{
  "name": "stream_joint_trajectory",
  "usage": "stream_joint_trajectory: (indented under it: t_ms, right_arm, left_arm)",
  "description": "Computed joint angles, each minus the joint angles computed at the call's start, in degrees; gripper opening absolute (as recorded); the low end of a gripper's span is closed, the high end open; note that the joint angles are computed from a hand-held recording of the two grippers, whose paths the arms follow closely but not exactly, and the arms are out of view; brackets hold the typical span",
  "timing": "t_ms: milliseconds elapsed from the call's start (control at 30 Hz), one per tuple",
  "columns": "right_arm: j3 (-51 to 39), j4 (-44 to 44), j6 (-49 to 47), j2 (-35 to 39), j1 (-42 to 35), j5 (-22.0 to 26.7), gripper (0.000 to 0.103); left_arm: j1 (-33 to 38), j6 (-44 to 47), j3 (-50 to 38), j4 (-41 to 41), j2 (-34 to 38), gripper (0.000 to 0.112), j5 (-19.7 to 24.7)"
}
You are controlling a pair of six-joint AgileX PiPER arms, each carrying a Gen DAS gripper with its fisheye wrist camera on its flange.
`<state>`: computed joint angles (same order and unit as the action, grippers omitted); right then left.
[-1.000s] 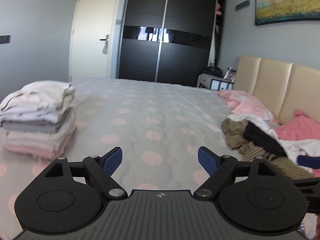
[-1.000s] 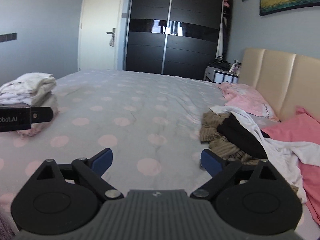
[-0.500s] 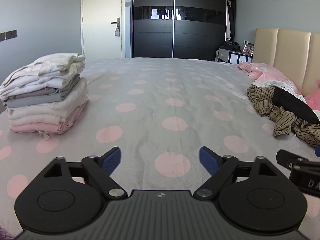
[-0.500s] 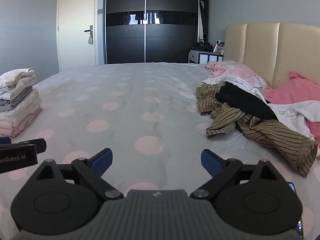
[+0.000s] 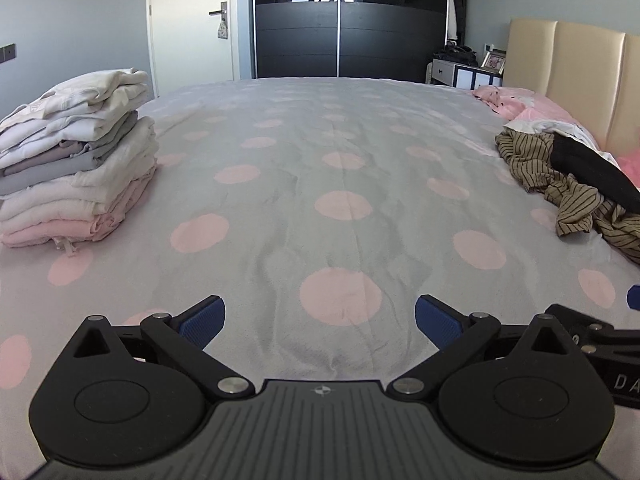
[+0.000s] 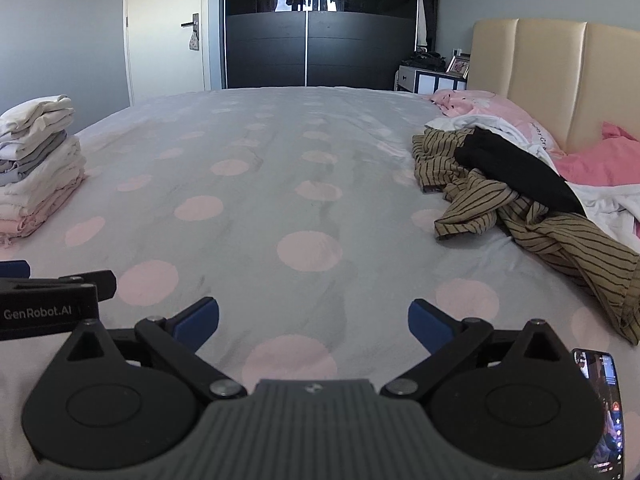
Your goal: Fold clothes
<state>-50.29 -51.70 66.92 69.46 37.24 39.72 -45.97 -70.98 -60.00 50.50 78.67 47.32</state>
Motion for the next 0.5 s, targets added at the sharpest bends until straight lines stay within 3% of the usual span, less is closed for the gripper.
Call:
stream_joint_trajectory:
  t_ms: [500]
  right_arm:
    - [-0.72,0.27,-0.29,0.16,3.02,1.66,0.102]
  left_arm:
    - [0.68,1.07,0.05,-1.54,-1.83,0.103,1.59]
